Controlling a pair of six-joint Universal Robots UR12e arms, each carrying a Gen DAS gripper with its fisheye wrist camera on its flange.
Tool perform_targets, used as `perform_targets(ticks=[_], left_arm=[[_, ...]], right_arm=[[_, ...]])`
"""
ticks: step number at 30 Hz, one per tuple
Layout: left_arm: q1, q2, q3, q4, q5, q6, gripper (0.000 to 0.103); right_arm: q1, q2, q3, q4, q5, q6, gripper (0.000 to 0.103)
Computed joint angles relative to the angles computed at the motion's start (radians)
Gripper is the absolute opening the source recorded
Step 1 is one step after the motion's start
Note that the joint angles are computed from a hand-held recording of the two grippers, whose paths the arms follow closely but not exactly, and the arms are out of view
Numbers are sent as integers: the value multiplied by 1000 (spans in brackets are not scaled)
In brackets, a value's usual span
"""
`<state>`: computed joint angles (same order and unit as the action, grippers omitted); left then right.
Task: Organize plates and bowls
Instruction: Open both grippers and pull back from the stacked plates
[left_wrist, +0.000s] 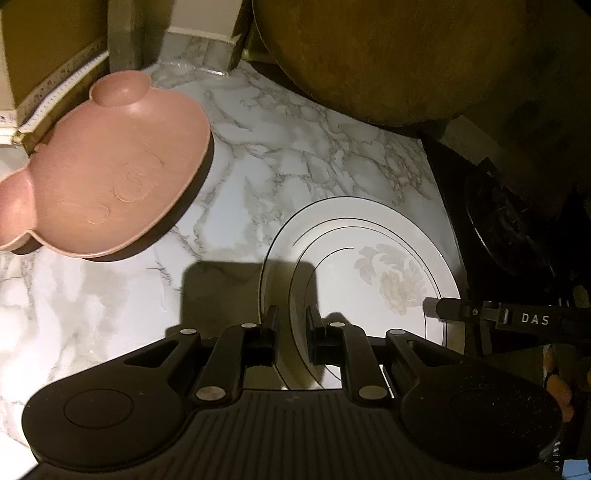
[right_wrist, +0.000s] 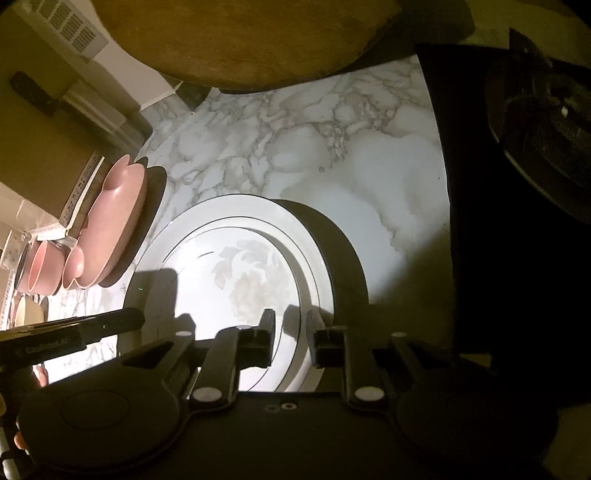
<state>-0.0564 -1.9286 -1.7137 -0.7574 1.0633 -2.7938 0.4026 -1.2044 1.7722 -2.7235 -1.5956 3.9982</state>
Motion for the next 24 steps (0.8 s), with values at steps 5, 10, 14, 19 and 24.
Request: perform_targets(ticks=[5, 10, 14, 19, 24], left_arm=[[15, 26, -28, 42, -12, 10, 14], [34, 56, -62, 93, -20, 20, 14], [53, 80, -90, 136, -22, 15, 14], [87, 116, -133, 196, -29, -1, 14], [125, 151, -175, 260, -32, -25, 17]], right_arm=[[17, -2, -8, -32, -11, -47, 24], [46, -1, -25, -61, -42, -98, 33], [71, 6, -45, -78, -69, -137, 38], [101, 16, -69, -111, -100, -179, 49], [130, 33, -101, -135, -120, -217, 63]])
